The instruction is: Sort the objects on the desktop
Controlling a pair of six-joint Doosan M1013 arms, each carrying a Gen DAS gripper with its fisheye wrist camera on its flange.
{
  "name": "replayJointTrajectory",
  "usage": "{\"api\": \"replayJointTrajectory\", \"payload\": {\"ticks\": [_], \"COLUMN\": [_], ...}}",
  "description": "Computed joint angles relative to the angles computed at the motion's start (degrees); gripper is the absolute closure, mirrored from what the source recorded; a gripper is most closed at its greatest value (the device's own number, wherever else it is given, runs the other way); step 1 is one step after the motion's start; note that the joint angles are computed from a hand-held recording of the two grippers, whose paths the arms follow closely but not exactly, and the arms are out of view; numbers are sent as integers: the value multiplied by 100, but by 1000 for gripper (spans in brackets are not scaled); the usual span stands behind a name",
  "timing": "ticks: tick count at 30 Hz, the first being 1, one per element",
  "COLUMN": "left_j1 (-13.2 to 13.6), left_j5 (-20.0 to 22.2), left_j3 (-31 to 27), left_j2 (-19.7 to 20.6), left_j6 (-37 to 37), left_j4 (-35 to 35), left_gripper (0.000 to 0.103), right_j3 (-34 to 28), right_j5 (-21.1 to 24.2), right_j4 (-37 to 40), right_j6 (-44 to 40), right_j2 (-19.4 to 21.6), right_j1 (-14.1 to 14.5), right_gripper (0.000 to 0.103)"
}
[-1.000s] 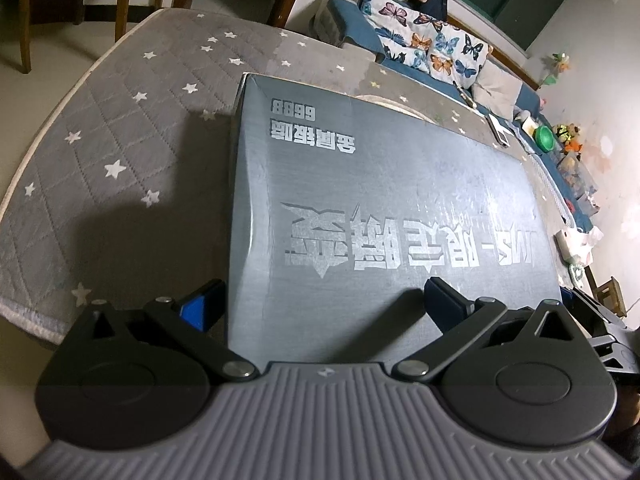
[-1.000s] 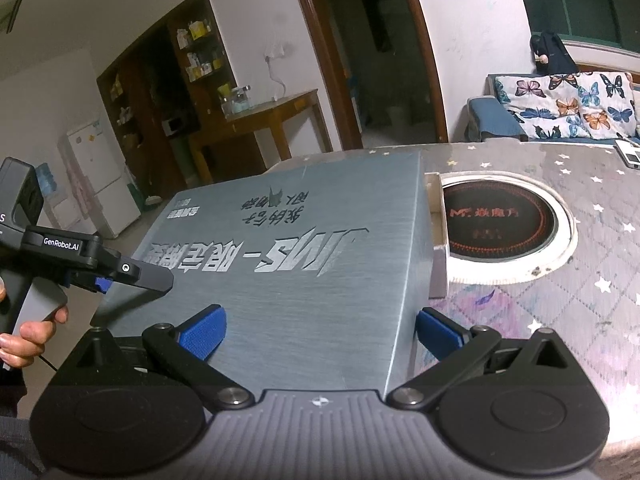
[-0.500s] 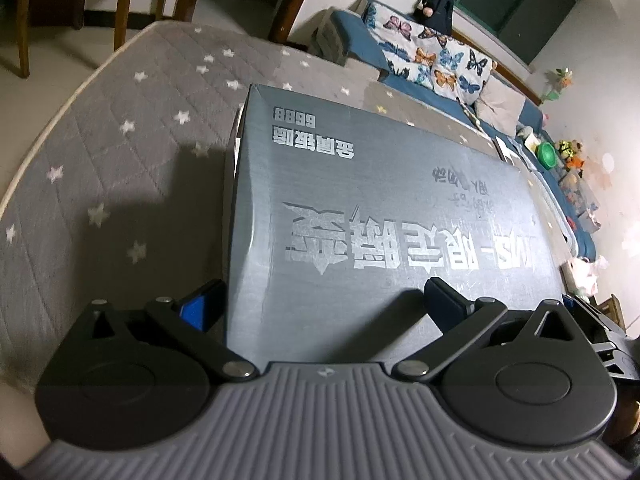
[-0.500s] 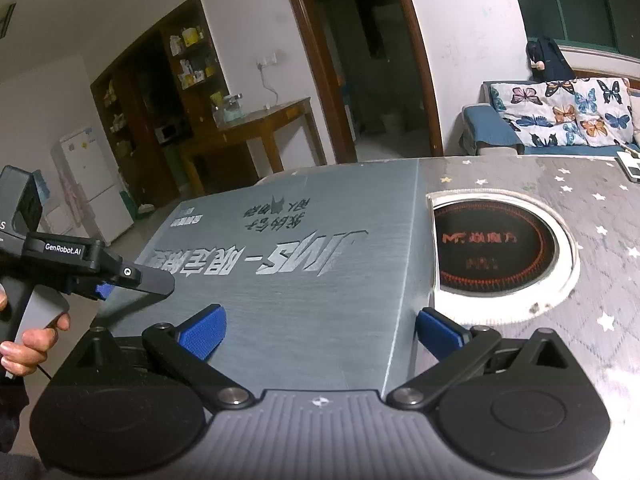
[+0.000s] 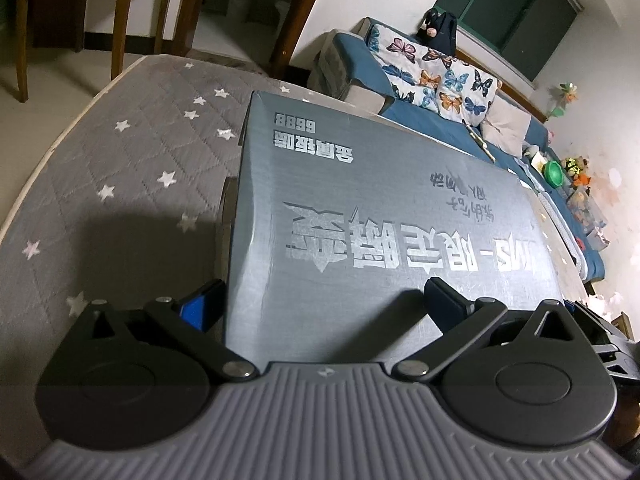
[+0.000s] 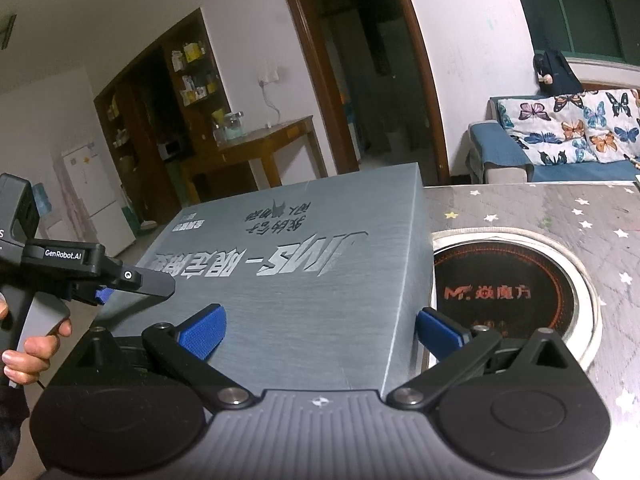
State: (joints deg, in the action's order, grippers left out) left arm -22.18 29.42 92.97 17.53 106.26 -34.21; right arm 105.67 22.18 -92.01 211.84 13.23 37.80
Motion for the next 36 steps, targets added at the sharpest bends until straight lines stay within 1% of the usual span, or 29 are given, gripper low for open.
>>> {"api": "replayJointTrajectory", "payload": {"ticks": [5, 12, 17, 21, 31, 36], "left_j1": [-13, -42, -62, -118, -146, -145], "left_j5": [113, 77, 22, -119, -91, -149], "left_j3": [-215, -245, -214, -165, -236, -224], "left_j2": [171, 190, 161, 106, 176, 189], "left_j6": [-433, -638, -790, -860, -1016, -959], "left_j4": [277, 518, 680, 887, 1049, 1054], "left_gripper": [0, 0, 0, 0, 0, 0], "right_j3": [-77, -91, -72, -68, -108, -88], "right_j5": [-140, -465, -606, -683, -825, -939], "right_j4": [-52, -361, -390, -507, -467, -787], "right_j6": [57, 468, 520, 626, 594, 1058], "right_j2": [84, 138, 138, 145, 205, 237], "right_j1": [-168, -348, -405, -442, -555, -618], "right_gripper": [0, 0, 0, 0, 0, 0]}}
